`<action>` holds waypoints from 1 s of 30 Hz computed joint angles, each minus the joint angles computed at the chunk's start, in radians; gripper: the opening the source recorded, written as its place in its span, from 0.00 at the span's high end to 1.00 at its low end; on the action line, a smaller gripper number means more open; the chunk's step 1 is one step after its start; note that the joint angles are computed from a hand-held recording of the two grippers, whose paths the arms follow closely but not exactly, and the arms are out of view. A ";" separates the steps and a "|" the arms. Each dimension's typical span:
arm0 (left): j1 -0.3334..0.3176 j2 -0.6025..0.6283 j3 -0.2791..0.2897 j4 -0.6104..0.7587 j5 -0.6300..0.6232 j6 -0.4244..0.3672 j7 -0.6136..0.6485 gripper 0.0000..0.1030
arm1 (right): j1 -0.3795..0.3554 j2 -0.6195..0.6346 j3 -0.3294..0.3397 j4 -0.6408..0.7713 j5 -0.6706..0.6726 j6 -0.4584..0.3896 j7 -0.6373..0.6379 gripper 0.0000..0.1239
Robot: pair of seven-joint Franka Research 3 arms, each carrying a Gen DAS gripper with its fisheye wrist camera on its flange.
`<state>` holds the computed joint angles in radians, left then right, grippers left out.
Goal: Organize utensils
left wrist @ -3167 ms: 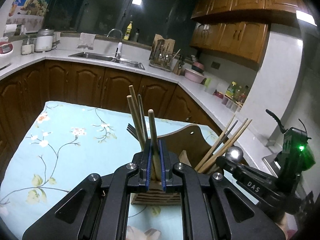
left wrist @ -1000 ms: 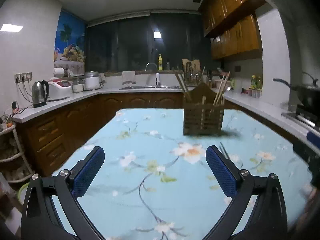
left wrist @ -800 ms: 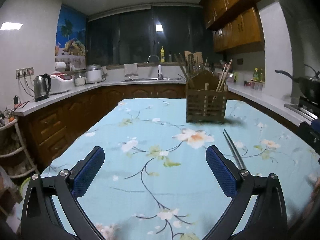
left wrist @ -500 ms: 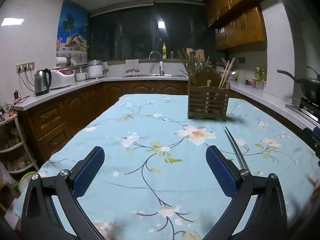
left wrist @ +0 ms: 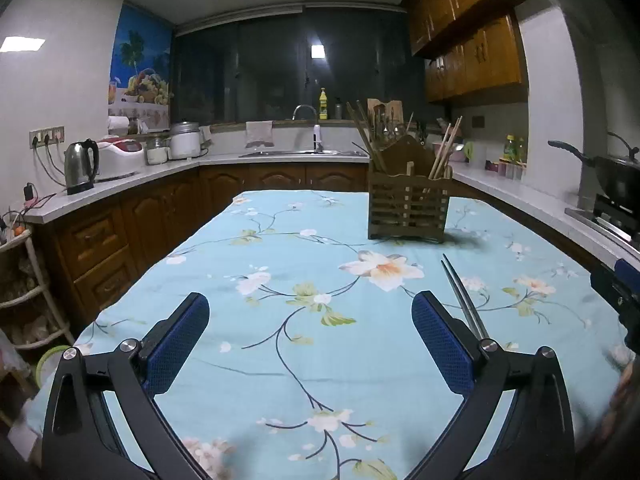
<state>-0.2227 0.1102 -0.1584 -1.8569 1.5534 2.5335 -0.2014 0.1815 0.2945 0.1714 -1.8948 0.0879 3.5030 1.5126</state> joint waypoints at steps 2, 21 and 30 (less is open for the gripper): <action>-0.001 -0.001 0.000 -0.002 0.002 0.001 -0.003 0.00 | -0.019 0.002 0.017 0.001 -0.022 0.001 0.015 0.17; 0.005 -0.010 -0.002 -0.014 0.017 0.027 -0.014 0.00 | -0.061 0.005 0.063 0.007 -0.096 -0.022 0.066 0.17; 0.005 -0.012 -0.004 -0.014 0.028 0.021 -0.017 0.00 | -0.076 0.009 0.074 0.013 -0.122 -0.023 0.087 0.17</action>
<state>-0.2180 0.0985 -0.1627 -1.8709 1.5816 2.5548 -0.2188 0.1060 0.3034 0.2458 -1.8821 -0.0343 3.4801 1.5993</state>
